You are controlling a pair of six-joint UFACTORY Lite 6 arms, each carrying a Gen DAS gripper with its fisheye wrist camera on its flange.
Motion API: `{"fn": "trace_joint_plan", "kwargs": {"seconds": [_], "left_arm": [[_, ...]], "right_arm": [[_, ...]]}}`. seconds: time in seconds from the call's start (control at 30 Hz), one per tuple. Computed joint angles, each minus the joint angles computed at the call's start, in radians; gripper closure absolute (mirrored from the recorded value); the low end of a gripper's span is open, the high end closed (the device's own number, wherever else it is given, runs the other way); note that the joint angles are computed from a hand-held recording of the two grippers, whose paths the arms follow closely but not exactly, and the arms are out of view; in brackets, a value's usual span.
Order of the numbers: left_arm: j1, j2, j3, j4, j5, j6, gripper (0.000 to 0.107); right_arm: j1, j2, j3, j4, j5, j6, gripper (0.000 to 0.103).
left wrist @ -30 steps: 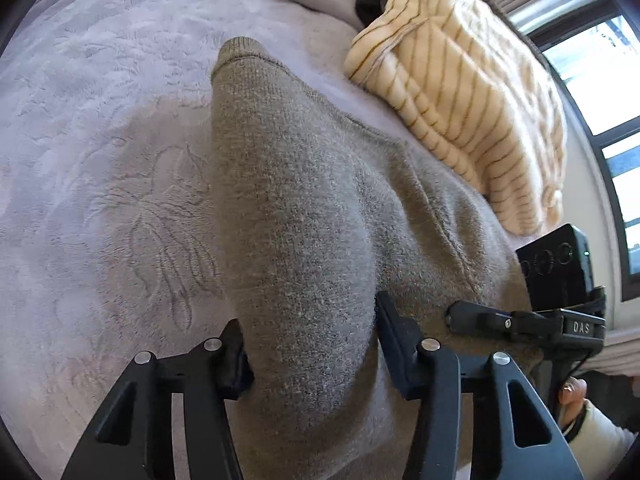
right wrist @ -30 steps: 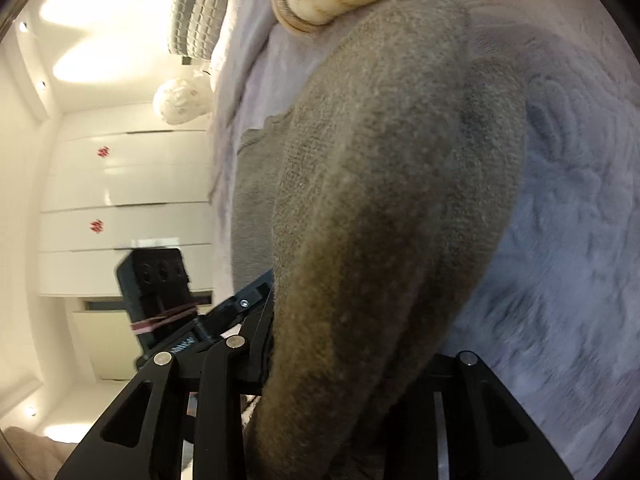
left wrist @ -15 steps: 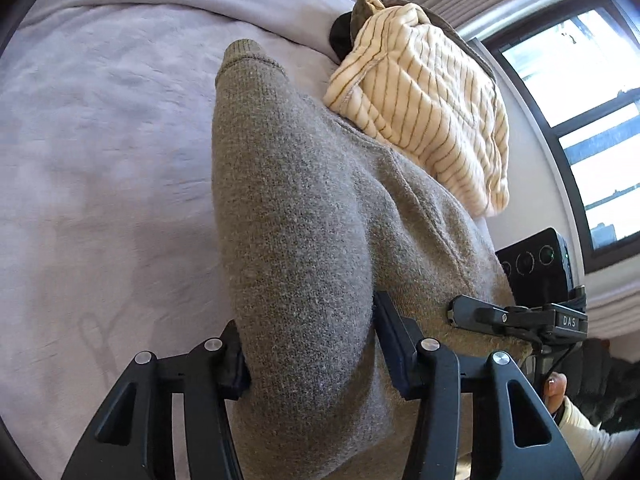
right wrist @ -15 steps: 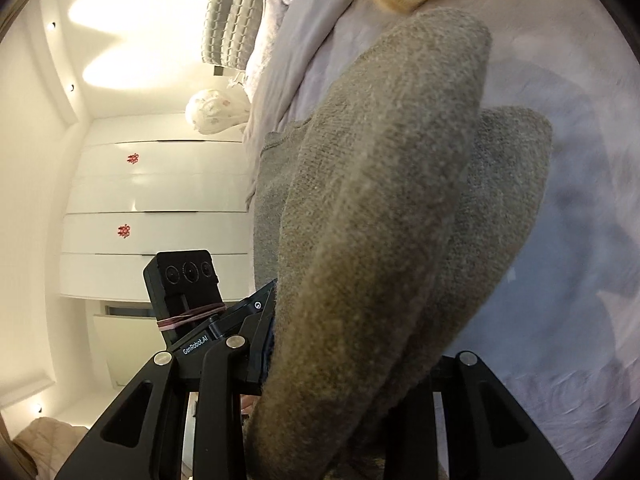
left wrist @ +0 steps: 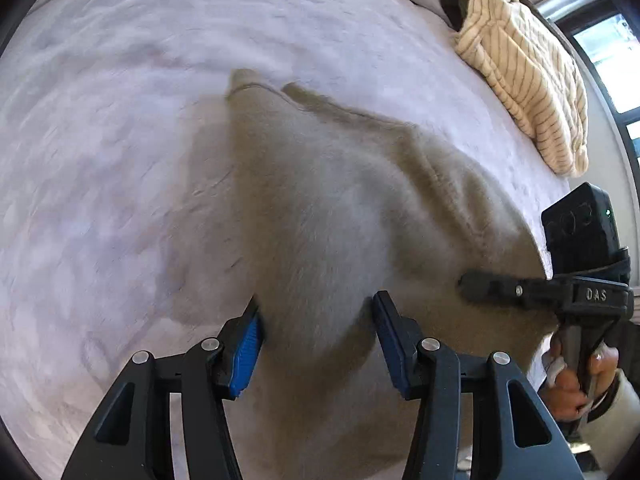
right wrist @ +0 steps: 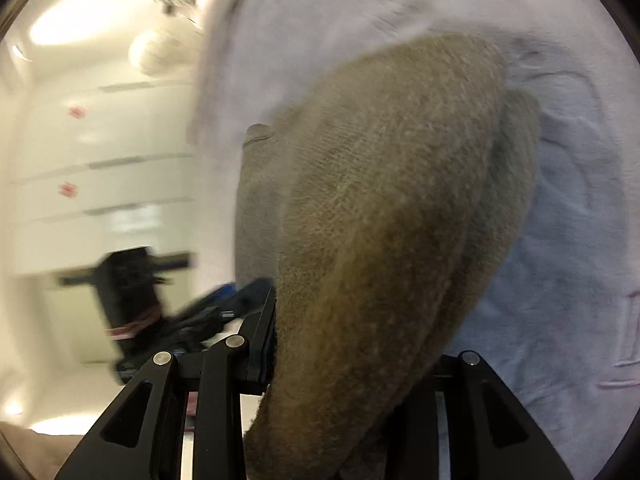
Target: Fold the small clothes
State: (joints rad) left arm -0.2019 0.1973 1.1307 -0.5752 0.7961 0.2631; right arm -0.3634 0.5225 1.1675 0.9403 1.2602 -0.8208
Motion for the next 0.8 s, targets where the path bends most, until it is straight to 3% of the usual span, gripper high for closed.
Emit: {"fn": "trace_joint_plan", "kwargs": {"seconds": [0.2,0.23,0.33,0.47,0.53,0.6,0.7,0.8], "left_arm": [[0.107,-0.101,-0.040,0.004,-0.027,0.035,0.053],[0.119,-0.087,-0.028,0.012,-0.032,0.026,0.053],[0.107,-0.040,0.000,0.058,-0.061,-0.011,0.053],[0.018,-0.020,-0.011,0.147,-0.136,-0.087,0.050],[-0.014,-0.006,-0.022,0.200,-0.172,-0.143,0.049],[-0.023,0.004,-0.029,0.200,-0.188,-0.158,0.037],[-0.038,0.011,-0.012,0.246,-0.182,-0.210,0.032],[-0.032,-0.014,-0.014,0.270,-0.154,-0.217,0.032]], "right_arm": [[-0.062,-0.048,0.029,-0.021,-0.013,0.054,0.048],[-0.088,-0.029,0.038,0.002,0.005,0.064,0.048],[-0.125,-0.014,0.054,0.035,0.007,0.085,0.078],[-0.033,-0.281,-0.053,-0.113,-0.109,-0.021,0.078],[0.043,-0.303,-0.047,-0.194,-0.211,0.009,0.078],[0.078,-0.273,-0.070,-0.276,-0.317,0.033,0.078],[0.022,-0.195,-0.075,-0.217,-0.298,0.039,0.073],[-0.036,-0.244,-0.106,-0.209,-0.250,0.089,0.065]]}}
